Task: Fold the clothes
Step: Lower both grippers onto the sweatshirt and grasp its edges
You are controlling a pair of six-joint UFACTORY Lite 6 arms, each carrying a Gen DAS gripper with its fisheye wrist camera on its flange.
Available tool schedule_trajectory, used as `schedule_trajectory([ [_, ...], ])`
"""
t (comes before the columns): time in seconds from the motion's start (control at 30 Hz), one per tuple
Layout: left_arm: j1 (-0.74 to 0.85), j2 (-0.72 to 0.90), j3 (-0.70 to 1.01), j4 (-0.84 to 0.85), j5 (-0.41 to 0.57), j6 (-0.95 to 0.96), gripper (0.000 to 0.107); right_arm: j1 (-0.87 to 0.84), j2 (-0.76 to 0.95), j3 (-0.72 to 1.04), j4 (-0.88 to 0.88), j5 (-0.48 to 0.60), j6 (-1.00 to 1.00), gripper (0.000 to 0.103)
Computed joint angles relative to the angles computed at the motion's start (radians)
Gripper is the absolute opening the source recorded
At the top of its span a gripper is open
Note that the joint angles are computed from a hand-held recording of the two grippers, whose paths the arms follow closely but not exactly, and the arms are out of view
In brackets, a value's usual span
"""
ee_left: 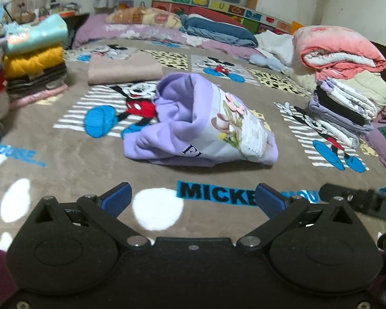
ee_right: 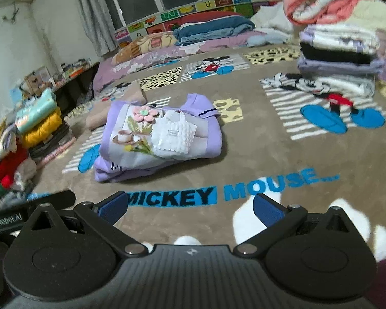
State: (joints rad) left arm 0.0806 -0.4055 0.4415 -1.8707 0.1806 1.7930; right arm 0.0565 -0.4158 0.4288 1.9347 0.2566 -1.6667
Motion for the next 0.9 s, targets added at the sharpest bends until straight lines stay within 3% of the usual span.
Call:
schedule_trajectory([
  [0.13,0.03,0.119,0.048,-0.144,0.06,0.176,0.103,-0.1,0.119,0.027,0.131,0.146,-0.17,0.103],
  [0.2,0.06,0.18,0.081,-0.132,0.104,0.167,0.103,-0.146,0.203,0.064,0.134,0.211,-0.187,0.103],
  [0.37,0.144,0.369,0.269,0.223,0.214,-0.146,0.103,-0.219,0.406,0.185,0.102,0.345,-0.219,0.103],
  [0.47,0.162,0.454,0.369,0.336,0.241,-0.25,0.103,-0.248,0.516,0.27,0.08,0.411,-0.24,0.103],
  [0.7,0.21,0.632,0.603,0.395,0.303,-0.343,0.103,-0.318,0.805,0.611,-0.157,0.5,-0.005,0.103],
  [0.9,0.271,0.873,0.938,0.551,0.423,-0.647,0.102,-0.335,1.072,0.963,-0.33,0.55,0.212,0.103],
])
